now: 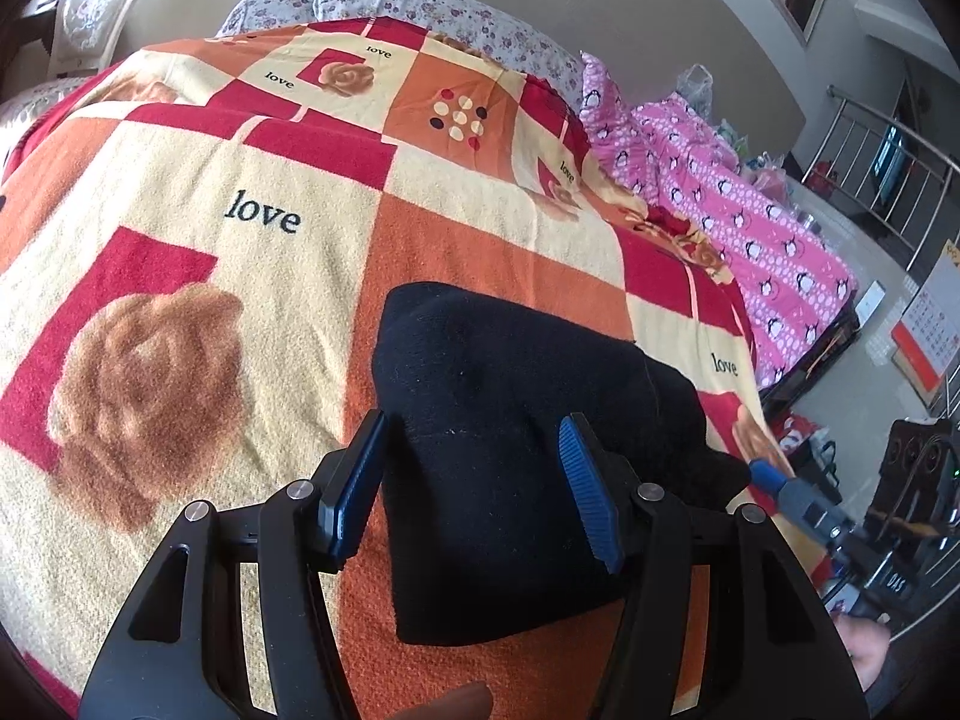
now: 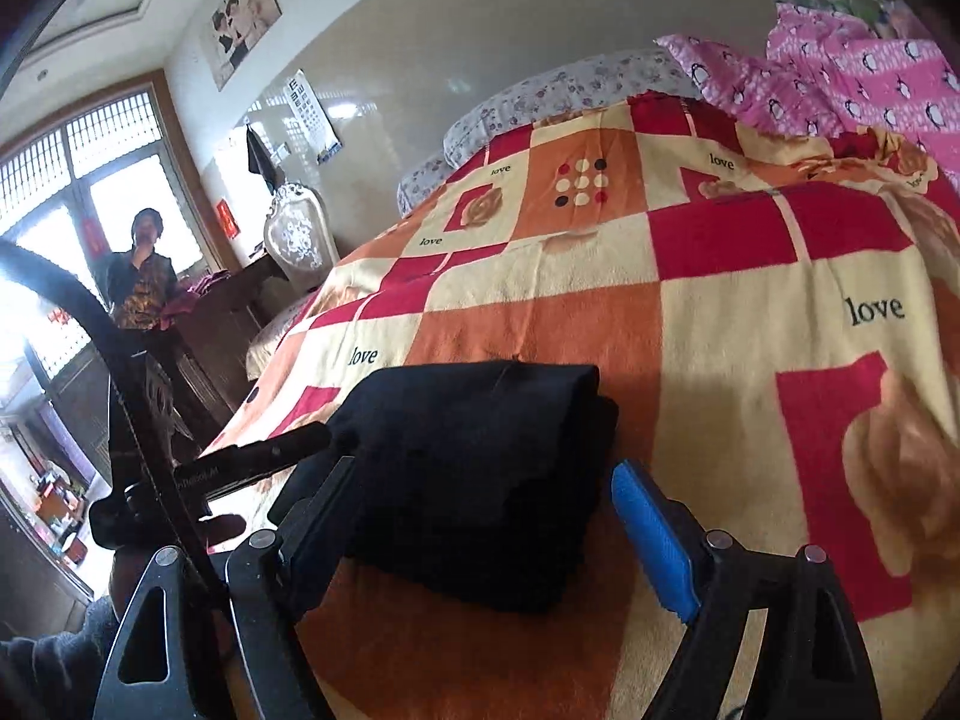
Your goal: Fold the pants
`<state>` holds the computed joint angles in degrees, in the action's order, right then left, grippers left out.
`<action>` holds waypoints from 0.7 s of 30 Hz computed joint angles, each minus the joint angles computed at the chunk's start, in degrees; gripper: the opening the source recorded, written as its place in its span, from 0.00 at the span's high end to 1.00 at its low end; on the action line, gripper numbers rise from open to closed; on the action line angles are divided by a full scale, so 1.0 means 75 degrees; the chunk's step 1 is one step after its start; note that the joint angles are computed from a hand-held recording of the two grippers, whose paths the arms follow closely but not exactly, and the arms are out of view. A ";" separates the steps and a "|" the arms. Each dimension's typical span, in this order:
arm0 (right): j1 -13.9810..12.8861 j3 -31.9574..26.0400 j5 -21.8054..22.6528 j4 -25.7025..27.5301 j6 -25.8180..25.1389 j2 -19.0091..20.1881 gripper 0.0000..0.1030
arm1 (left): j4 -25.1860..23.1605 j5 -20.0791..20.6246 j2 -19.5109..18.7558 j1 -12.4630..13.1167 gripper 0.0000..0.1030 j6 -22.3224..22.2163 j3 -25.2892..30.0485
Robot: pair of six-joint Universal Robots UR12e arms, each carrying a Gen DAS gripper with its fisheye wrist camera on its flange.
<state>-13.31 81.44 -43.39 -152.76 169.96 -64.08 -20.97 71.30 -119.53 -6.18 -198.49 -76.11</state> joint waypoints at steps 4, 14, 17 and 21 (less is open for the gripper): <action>-0.0003 0.0030 0.0063 -0.0069 0.0207 0.0052 0.21 | -0.0167 0.0029 -0.0009 -0.0039 0.33 0.0265 0.0052; 0.0107 -0.0038 -0.0008 0.0899 -0.1022 -0.0015 0.21 | 0.0414 0.0780 0.0154 -0.0250 0.26 0.0696 -0.0190; 0.0103 -0.0046 0.0004 0.0945 -0.1074 -0.0014 0.21 | 0.0440 0.0480 0.0229 -0.0240 0.24 0.0989 -0.0239; 0.0105 -0.0064 0.0013 0.1001 -0.1122 -0.0007 0.21 | 0.0028 0.0207 0.0217 -0.0214 0.23 0.0796 -0.0113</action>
